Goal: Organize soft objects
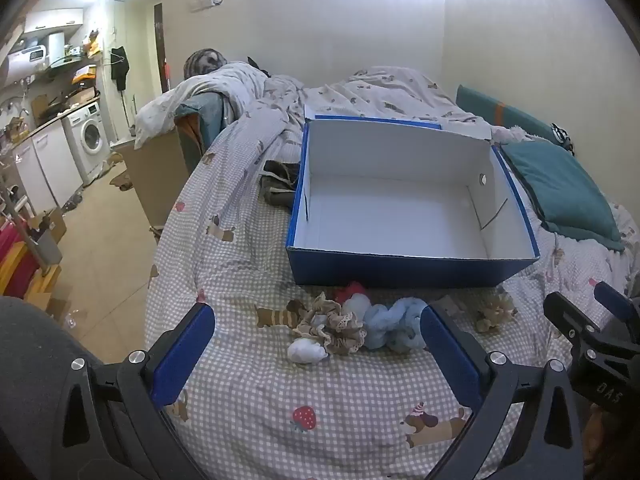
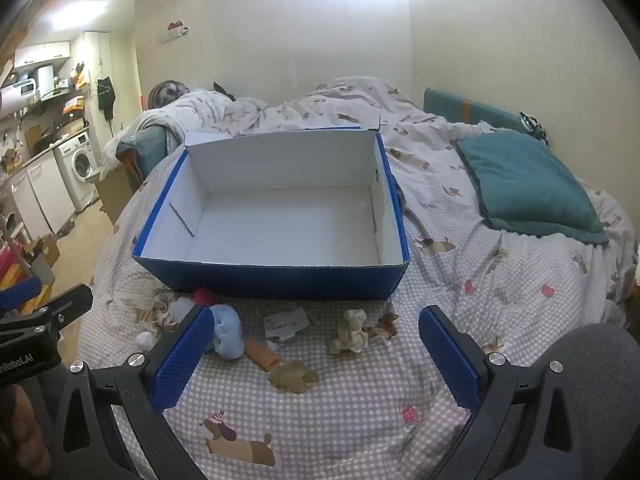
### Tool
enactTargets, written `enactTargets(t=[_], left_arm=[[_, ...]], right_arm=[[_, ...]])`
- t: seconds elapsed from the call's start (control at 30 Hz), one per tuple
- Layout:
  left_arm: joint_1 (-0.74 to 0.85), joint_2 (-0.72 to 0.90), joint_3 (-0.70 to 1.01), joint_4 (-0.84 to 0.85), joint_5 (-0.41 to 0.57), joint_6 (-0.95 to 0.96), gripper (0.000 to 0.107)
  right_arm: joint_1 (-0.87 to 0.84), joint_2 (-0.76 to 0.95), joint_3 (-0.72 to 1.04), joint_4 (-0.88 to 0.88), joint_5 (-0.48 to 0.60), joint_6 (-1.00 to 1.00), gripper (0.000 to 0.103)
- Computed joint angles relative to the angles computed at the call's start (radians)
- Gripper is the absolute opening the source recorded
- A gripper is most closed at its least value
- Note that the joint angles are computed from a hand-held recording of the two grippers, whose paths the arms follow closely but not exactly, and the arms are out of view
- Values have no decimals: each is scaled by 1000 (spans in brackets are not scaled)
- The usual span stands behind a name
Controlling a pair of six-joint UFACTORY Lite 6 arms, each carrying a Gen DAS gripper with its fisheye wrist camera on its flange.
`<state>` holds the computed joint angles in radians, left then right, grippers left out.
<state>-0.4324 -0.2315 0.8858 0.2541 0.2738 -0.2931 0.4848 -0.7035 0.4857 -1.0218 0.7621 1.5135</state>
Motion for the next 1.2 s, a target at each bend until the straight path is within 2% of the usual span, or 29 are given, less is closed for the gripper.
enactTargets(t=[0.43,1.2], left_arm=[[8,-2,-13,-28,-13,26,103],[-2,-4,-12,21,-10,-23,103]], right_arm=[[-5,5,3,10,-4,-10,103],[-13,7,2,14,-12,-15,103]])
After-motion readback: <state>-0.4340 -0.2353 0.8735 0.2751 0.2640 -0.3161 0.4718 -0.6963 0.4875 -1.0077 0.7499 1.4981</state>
